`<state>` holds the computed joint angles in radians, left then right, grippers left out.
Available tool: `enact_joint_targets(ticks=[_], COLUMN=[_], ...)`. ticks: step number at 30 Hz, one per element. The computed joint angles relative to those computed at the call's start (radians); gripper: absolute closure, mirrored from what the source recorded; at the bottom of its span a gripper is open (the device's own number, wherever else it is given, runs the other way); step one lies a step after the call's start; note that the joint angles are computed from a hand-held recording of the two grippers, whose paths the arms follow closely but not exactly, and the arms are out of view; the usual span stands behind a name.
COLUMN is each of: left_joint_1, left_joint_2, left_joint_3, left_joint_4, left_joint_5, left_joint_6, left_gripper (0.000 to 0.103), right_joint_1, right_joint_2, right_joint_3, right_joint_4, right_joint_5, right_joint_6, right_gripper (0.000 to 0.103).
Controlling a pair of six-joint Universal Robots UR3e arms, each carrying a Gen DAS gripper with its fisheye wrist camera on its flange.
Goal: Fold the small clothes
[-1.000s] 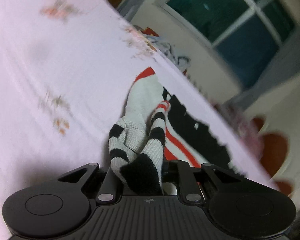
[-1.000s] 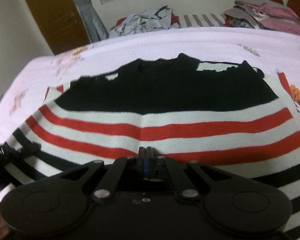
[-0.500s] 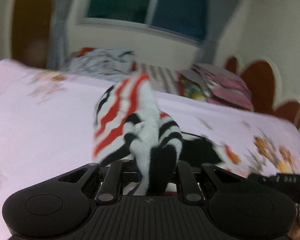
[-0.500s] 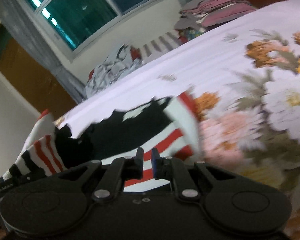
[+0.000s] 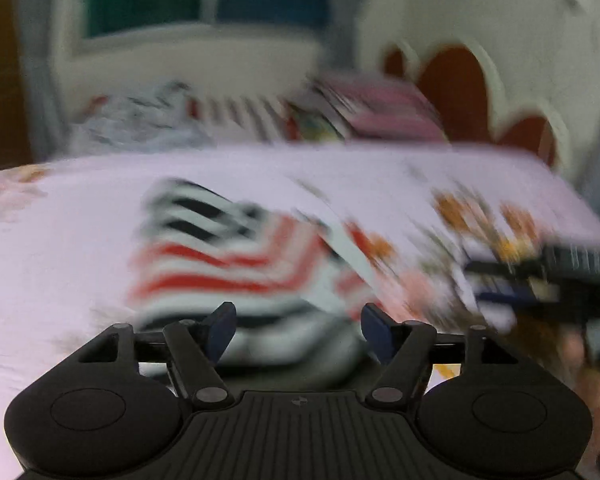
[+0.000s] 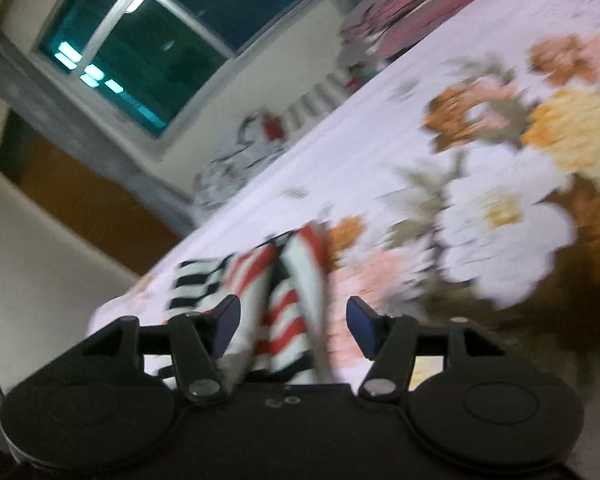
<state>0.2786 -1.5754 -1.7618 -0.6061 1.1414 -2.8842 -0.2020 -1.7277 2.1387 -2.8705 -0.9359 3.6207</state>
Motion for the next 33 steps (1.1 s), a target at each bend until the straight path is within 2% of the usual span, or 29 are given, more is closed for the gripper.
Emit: enact_joint_targets(ticks=[3,5,6,9,12,16,18,19,20,22,26,29,31,33], left_joint_1=[0.118,0.181,0.208,0.258,0.269,0.245,0.23,0.228,0.234,0.238,0.223,0.144,0.076,0.015], left_joint_2=[-0.064,-0.136,-0.171,-0.24,-0.297,-0.332,-0.343,-0.343,-0.339,-0.335,-0.315,-0.34,-0.382,-0.398], left_joint_3=[0.037,0.091,0.121,0.153,0.146,0.134,0.142,0.143,0.14,0.146,0.14,0.173,0.217,0.214], left_joint_4=[0.04,0.006,-0.028,-0.076,-0.102,-0.062,-0.049,-0.048,-0.05,-0.064,-0.039,-0.023,-0.029,0.039], left_joint_5=[0.022,-0.005,-0.032,-0.111,-0.139,-0.118,-0.111,-0.116,-0.137,-0.165,-0.234,-0.165,-0.07,0.019], left_joint_6=[-0.017,-0.029,-0.026,-0.008,0.032,0.063,0.058,0.057,0.057,0.062,0.075,0.113,0.135,0.156], left_gripper=[0.035,0.055,0.056,0.056,0.056,0.056,0.056,0.057,0.065,0.074,0.074,0.074,0.074,0.074], right_joint_1=[0.101,0.155,0.178,0.223,0.251,0.293,0.349,0.383,0.403,0.426,0.403,0.362,0.327,0.288], right_joint_2=[0.142,0.218,0.259,0.355,0.435,0.515,0.547,0.563,0.568,0.547,0.41,0.354,0.378,0.436], right_joint_3=[-0.124,-0.203,-0.248,-0.349,-0.436,-0.541,-0.631,-0.686,-0.707,-0.695,-0.564,-0.464,-0.427,-0.411], right_joint_4=[-0.009,0.015,0.034,0.083,0.155,0.225,0.279,0.316,0.318,0.266,0.153,0.109,0.107,0.125], right_joint_5=[-0.018,-0.044,-0.057,-0.084,-0.102,-0.124,-0.196,-0.256,-0.287,-0.326,-0.325,-0.335,-0.325,-0.275], right_joint_6=[0.023,0.021,0.021,0.03,0.026,-0.001,-0.055,-0.087,-0.113,-0.15,-0.226,-0.249,-0.238,-0.205], right_gripper=[0.044,0.044,0.044,0.044,0.044,0.044,0.056,0.068,0.08,0.084,0.086,0.086,0.086,0.085])
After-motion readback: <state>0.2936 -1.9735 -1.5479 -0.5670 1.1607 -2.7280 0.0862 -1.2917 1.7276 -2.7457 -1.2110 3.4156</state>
